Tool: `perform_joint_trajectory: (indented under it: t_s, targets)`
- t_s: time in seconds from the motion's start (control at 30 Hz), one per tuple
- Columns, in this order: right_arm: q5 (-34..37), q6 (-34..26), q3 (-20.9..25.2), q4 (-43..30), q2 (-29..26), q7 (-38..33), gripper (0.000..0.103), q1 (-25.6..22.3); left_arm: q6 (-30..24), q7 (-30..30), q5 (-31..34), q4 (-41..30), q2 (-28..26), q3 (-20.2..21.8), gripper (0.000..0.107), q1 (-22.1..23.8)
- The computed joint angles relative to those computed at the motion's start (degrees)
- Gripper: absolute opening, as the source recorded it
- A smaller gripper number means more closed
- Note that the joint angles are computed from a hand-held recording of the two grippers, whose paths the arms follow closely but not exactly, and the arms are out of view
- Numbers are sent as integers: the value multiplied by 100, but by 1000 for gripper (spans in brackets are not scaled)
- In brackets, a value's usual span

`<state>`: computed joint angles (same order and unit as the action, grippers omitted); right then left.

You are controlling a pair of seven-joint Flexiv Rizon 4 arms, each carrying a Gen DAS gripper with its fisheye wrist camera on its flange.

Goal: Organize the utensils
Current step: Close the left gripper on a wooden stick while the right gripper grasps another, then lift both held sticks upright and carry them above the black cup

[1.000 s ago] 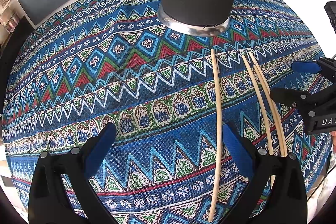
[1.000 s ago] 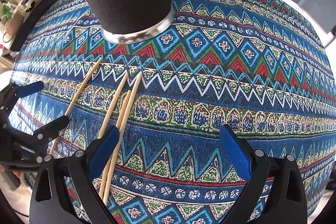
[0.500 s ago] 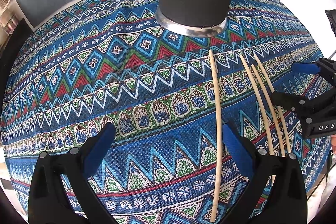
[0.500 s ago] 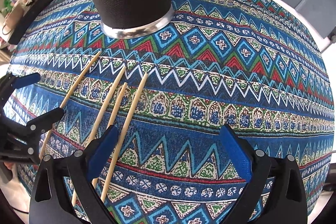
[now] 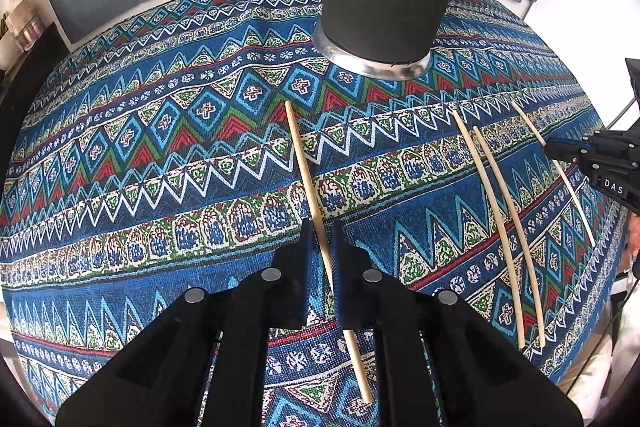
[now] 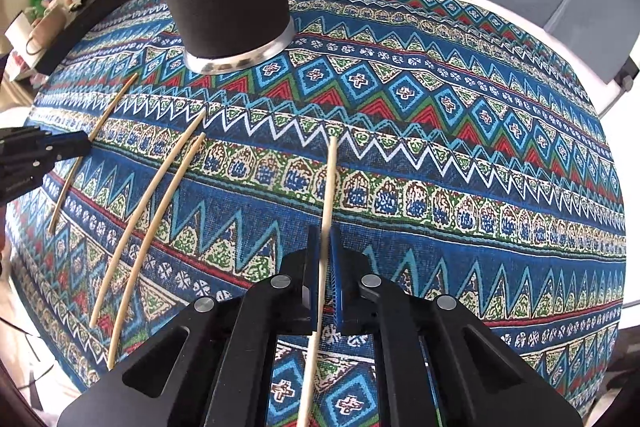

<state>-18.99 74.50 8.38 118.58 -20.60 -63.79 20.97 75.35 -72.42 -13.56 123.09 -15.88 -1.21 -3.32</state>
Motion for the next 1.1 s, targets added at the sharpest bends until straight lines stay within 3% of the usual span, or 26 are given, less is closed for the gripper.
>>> perform_joint_trajectory:
  t_s: [0.07, 0.33, 0.53, 1.1]
  targets:
    - [-173, 95, -198, 69, 7, 110, 4, 27, 36, 134, -264, 85, 31, -122, 6, 123]
    - [980, 146, 456, -144, 75, -684, 4, -705, 79, 385, -313, 215, 207, -104, 5, 136]
    - [1497, 357, 647, -215, 202, -1113, 4, -828, 176, 491, -408, 236, 380, -103, 5, 90]
    - [3406, 476, 1370, -1027, 473, -2620, 4, -1273, 506, 1025, -1531, -14, 912, -233, 5, -7]
